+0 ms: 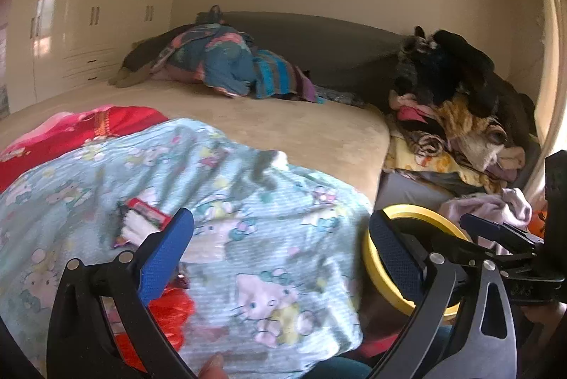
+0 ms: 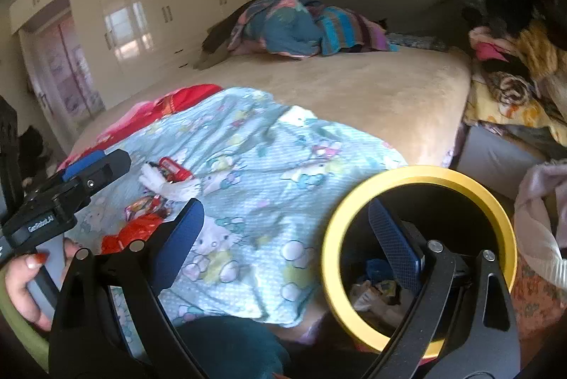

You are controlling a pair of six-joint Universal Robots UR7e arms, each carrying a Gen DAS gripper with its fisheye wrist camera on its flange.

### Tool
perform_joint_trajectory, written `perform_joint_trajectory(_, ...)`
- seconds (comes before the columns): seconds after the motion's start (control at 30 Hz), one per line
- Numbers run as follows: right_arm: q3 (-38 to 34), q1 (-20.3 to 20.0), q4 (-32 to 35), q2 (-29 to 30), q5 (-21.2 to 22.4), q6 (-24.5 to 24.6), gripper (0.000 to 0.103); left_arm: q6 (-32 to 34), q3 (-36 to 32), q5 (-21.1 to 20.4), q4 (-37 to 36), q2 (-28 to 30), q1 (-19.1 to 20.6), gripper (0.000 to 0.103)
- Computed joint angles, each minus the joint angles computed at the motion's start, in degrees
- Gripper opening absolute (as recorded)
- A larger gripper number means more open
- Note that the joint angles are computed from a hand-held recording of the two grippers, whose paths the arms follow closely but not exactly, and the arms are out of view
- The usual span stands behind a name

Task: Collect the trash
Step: 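Move both tools back toward the red bags on the blanket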

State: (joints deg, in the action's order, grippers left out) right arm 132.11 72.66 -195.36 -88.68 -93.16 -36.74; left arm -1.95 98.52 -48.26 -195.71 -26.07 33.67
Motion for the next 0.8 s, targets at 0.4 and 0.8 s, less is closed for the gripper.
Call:
perform_joint_trajectory(0.4,-4.73,5.92,3.36,7.49,-3.65,-1.84,0.086,-2.47,5.8,4.49,-3.07,-4.21,2.56,0.097)
perform_joint_trajectory(0.8,-10.91,10.19,6.66,15.61,-5.44,-1.56,0.086,-4.7,11.09,8.22,-3.76,-8.05,5.19,0.097)
